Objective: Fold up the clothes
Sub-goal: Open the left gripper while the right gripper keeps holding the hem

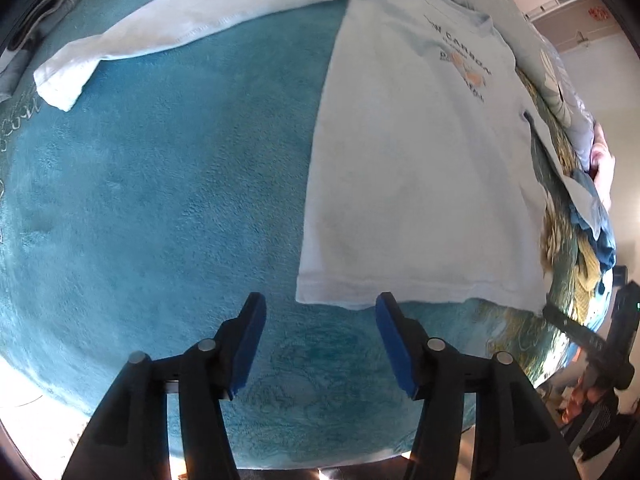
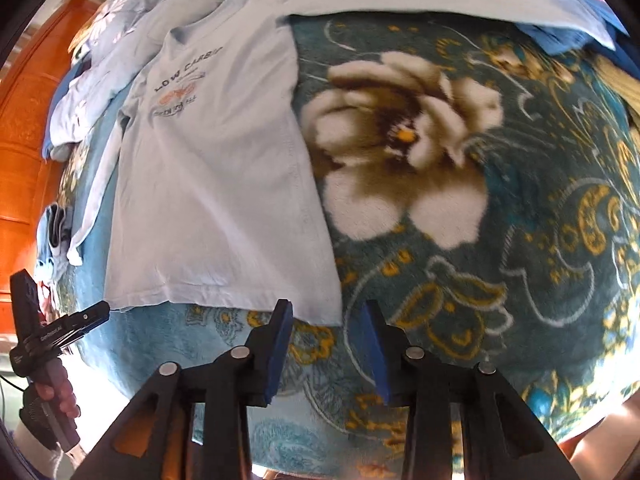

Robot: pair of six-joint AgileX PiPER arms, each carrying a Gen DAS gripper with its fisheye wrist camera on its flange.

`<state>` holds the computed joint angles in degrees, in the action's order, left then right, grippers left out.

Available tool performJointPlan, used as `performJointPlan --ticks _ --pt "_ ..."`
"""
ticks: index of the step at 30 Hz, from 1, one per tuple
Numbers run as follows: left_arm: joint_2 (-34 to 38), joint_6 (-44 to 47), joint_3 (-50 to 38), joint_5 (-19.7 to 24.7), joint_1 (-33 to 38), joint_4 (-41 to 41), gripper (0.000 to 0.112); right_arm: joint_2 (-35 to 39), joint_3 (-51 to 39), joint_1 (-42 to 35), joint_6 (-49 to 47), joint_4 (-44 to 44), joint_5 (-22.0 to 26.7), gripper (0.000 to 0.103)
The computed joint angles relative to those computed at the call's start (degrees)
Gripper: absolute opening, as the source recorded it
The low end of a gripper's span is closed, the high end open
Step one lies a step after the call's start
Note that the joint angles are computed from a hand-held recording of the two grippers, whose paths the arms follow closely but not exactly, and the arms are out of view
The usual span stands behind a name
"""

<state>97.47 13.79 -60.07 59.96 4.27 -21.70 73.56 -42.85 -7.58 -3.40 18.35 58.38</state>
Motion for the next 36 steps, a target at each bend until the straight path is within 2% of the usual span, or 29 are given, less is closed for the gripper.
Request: performJointPlan --ticks 3,6,8,9,11,14,22,27,30,34,36 --pt "0.89 -0.37 -0.52 0.48 0.67 -0.16 0.060 2.82 -0.14 -0.83 -1.43 1.66 -1.58 0.042" --pt "1.37 -0.69 -0.92 0.67 1.60 -0.44 0.060 5.07 0.17 -4.48 -5.75 7.50 -1.67 0.041" --pt "1.58 -0.39 -1.19 0.86 2.05 -0.57 0.061 5.52 -0.19 -5.51 -6.28 8.94 -1.27 0.024" --pt "1.70 -0.24 -1.34 1.01 2.15 -0.54 0.061 5.79 -0.65 -6.23 -6.79 9.57 -0.69 0.011" --pt "1.98 -0.04 -1.70 1.43 2.35 -0.53 0.061 5.98 -2.01 -6.40 -5.68 8.24 -0.46 0.009" --pt "2.52 0.67 -2.28 2.06 2.80 -1.59 0.061 6.43 -4.72 -7.13 -2.75 3.27 -1.03 0.008" --pt "5.25 4.62 -3.18 1.91 2.51 -7.10 0.061 11.03 -7.44 -8.30 -1.97 0.70 -3.52 0.008" --pt "8.68 8.98 -3.83 3.09 4.88 -12.75 0.059 11.87 -7.53 -9.48 -1.42 -0.39 -4.46 0.008" --pt "9.03 10.26 -2.91 3.09 5.19 -15.28 0.054 12.39 -8.18 -9.81 -2.02 -0.53 -3.87 0.008" --pt "10.65 12.85 -1.06 5.44 9.05 -20.31 0.044 12.42 -8.44 -9.93 -2.29 -0.81 -3.36 0.008" --pt "12.27 12.94 -1.47 6.90 10.34 -21.61 0.044 12.34 -8.40 -10.05 -2.33 -0.84 -3.29 0.008"
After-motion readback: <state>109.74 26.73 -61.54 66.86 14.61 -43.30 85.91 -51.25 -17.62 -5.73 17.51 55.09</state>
